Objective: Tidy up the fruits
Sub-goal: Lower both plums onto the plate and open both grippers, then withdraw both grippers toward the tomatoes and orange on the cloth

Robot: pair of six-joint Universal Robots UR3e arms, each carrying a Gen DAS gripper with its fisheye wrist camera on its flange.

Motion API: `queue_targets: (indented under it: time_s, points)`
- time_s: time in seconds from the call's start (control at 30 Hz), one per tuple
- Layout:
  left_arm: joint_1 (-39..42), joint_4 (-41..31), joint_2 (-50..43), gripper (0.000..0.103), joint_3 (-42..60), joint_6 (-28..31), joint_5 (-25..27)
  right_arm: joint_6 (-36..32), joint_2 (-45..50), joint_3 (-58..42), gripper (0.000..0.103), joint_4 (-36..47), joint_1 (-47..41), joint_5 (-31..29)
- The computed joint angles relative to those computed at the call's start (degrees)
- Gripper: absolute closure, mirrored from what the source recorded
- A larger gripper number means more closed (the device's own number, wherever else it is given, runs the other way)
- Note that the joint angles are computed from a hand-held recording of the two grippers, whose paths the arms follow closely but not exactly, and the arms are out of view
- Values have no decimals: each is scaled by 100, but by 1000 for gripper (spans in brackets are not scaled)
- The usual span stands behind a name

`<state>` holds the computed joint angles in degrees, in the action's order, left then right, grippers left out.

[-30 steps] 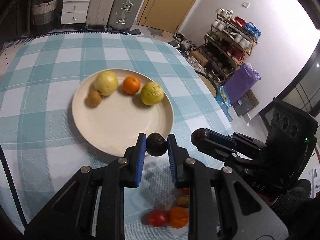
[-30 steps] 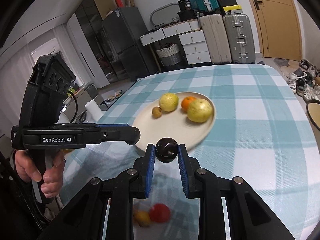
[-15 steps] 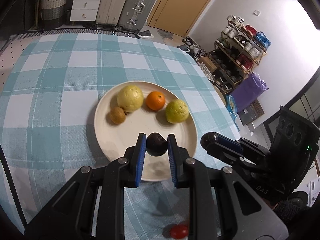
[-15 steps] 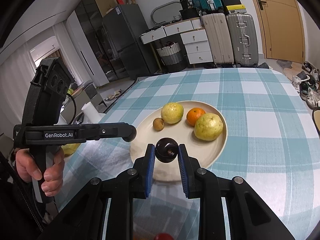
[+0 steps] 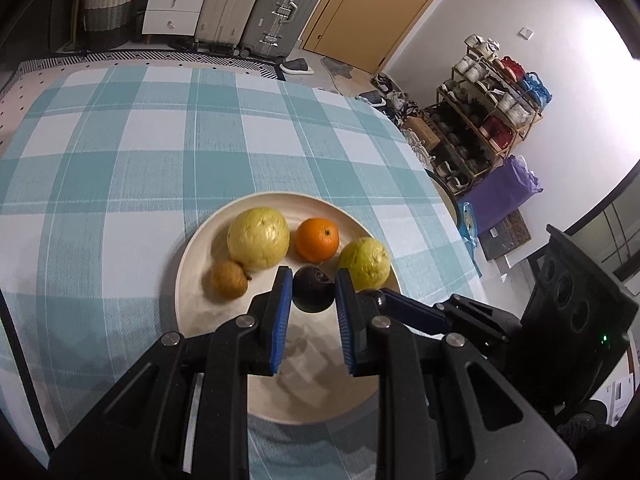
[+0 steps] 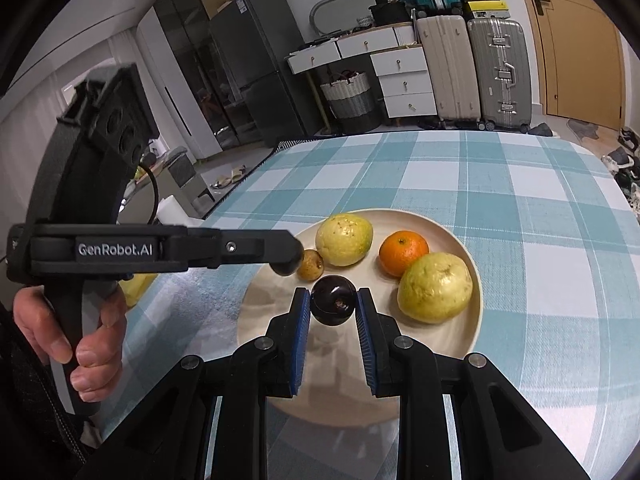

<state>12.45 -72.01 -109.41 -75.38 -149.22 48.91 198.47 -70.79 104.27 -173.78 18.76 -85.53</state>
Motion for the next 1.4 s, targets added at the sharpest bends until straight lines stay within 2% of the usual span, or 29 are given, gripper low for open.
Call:
queue_targets:
  time_s: [0.4, 0.63, 0.67, 0.7, 0.73, 0.77, 0.8, 1.0, 1.17, 1.4]
  points:
    - [-390, -127, -821, 84, 971, -105, 85, 75, 227, -305, 79, 166, 41, -145]
    - [-475, -326, -940, 81, 1204, -152, 72, 79, 280, -391, 78, 246, 56, -233]
    - [-479, -336, -939, 79, 1217, -178, 87, 83, 273, -388, 72, 251, 57, -236]
    - [-477, -353, -926, 70, 1221, -201, 100, 88, 235, -350, 68, 263, 43, -210]
    - [-475, -333, -898, 59, 1201, -253, 143, 84, 196, -320, 57, 298, 29, -174]
    - [-460, -281, -846, 55, 1132, -284, 143, 76, 119, -234, 51, 294, 18, -137]
    - [-431, -197, -772, 52, 1014, -299, 85, 73, 33, -113, 51, 217, 5, -119]
    - [-353, -151, -384, 52, 674, -390, 111, 172, -404, 329, 45, 70, 67, -367]
    - [-303, -20, 125, 52, 146, -288, 186, 248, -791, 746, 32, -153, 182, -657]
    - [-25, 147, 974, 51, -703, -200, 185, 457, -1255, 1238, 30, -261, 249, -810]
